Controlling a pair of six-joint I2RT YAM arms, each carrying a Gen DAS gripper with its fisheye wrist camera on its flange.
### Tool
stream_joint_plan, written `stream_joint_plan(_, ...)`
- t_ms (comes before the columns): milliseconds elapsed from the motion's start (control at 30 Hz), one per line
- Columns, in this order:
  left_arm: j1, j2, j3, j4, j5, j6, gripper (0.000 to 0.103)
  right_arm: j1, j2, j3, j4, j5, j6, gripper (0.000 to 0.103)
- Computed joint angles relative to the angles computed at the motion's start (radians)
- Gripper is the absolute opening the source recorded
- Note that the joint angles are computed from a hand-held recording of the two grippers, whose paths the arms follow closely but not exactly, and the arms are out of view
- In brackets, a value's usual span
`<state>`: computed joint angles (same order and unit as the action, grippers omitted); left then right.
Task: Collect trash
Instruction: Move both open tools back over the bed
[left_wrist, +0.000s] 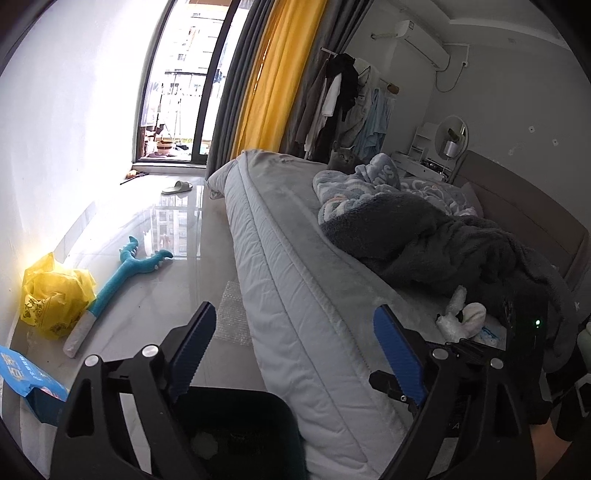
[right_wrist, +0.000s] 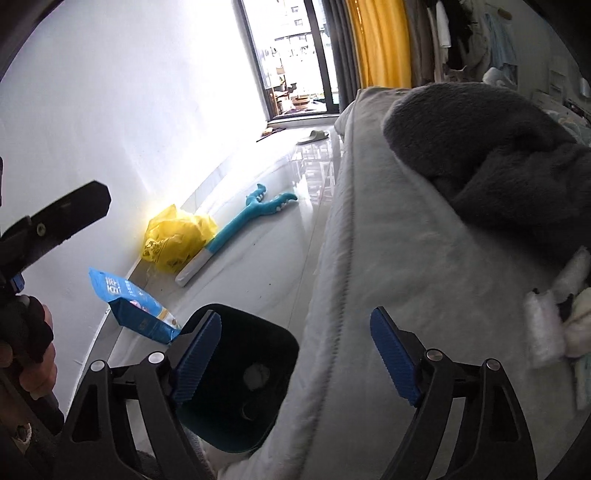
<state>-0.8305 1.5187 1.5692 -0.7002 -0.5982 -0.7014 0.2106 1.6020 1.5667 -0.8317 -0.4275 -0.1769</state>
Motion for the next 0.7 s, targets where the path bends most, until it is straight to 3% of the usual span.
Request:
stream_joint_plan(200, -0.026, 0.103, 0.111, 0.002, 0.004, 0.015, 0.09, -0.126, -0.005, 0.026, 0.007, -0.034, -0.043, 0.09)
stream_joint_plan(700, -0.057, 0.391, 0.417, -0.021, 0.106, 0.064, 0.09, -0.378, 0.07, 0.116, 0.007, -0.091, -0.128, 0.091)
